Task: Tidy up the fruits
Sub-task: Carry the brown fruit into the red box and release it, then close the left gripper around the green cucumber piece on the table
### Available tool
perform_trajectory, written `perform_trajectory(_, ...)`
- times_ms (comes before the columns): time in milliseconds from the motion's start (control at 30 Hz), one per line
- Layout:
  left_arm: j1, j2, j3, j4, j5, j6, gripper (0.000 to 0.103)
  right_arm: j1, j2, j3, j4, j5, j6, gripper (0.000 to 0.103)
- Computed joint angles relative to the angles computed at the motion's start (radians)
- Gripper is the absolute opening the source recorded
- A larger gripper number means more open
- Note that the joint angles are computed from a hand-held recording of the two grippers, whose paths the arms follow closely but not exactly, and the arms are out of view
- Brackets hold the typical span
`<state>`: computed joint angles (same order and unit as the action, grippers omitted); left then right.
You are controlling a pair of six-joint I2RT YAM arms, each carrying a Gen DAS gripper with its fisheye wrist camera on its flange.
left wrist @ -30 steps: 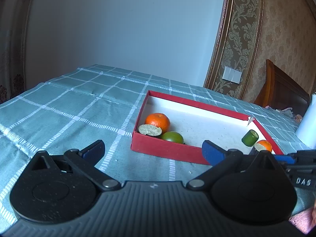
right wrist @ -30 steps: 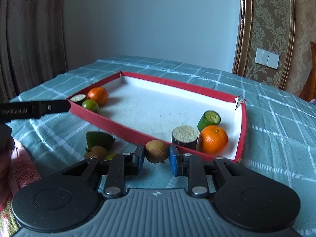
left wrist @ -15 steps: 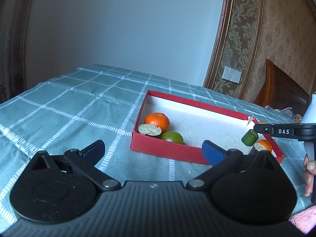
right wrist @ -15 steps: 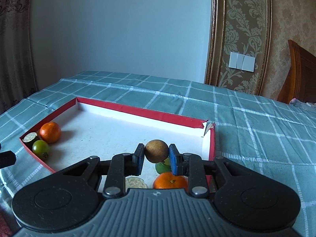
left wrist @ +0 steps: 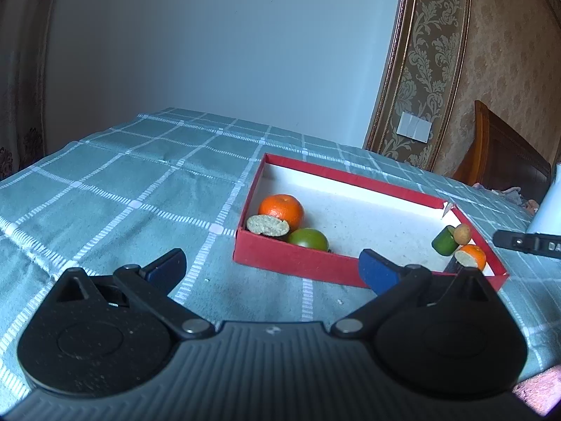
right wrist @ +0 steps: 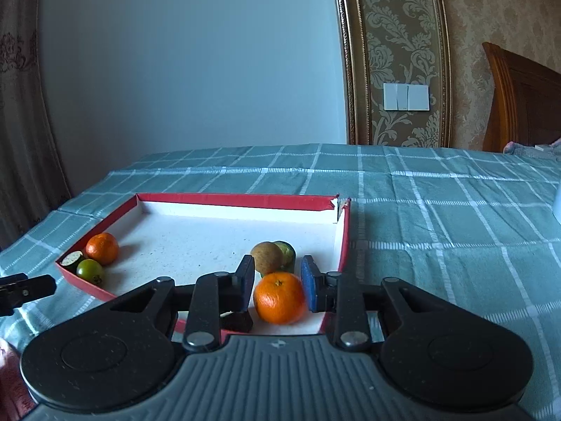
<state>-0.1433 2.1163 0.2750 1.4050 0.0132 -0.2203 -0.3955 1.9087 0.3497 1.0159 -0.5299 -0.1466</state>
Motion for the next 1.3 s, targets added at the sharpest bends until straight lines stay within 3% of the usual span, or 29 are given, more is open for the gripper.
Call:
perform_trajectory(167,-0.009,-0.024,0.015,-0.07,-0.024,0.002,0.103,-0.195,0.066,-0.075,0.109,-0.162,0.022,0.031)
perform_trajectory(267,-0.064,-0.043,0.024,-0.107,-0.103,0.046,0.103,-0.281,0.16,-0.076,0.187,-0.216,0.045,0.031)
perform_trajectory(333,-0.117,-0.055,0.03,-0.129,-0.173,0.086,0.103,-0.322,0.173,-0.043,0.118,-0.263,0.074,0.031)
perform_trajectory(400,-0.17,-0.073,0.043,-0.167,-0.239,0.12,0.103,-0.342,0.2,-0.04,0.161,-0.29,0.107,0.032)
perform_trajectory(467,-0.202,-0.087,0.056,-0.196,-0.263,0.133,0.103,-0.341,0.195,-0.029,0.127,-0.298,0.099,0.04)
perform_trajectory(533,-0.224,-0.099,0.076,-0.238,-0.27,0.141,0.103,-0.347,0.203,-0.035,0.153,-0.306,0.107,0.058)
perform_trajectory(600,-0.248,-0.098,0.103,-0.276,-0.301,0.153,0.103,-0.36,0.225,-0.045,0.206,-0.32,0.126,0.065)
perform_trajectory(667,-0.267,-0.089,0.128,-0.309,-0.327,0.161,0.103,-0.366,0.228,-0.043,0.208,-0.329,0.133,0.065)
perform_trajectory(933,-0.261,-0.094,0.132,-0.327,-0.293,0.179,0.103,-0.37,0.223,-0.034,0.188,-0.342,0.127,0.065)
perform_trajectory(1033,-0.239,-0.104,0.125,-0.342,-0.238,0.142,0.103,-0.37,0.221,-0.033,0.179,-0.344,0.126,0.065)
perform_trajectory(1133,-0.221,-0.135,0.116,-0.409,-0.11,0.15,0.103,-0.369,0.219,-0.032,0.176,-0.342,0.132,0.065)
perform_trajectory(1233,-0.29,-0.087,0.05,-0.231,-0.179,0.22,0.103,-0.369,0.223,-0.035,0.187,-0.34,0.137,0.065)
perform_trajectory(1300,-0.335,-0.064,0.038,-0.171,-0.255,0.275,0.103,-0.369,0.222,-0.036,0.188,-0.339,0.137,0.065)
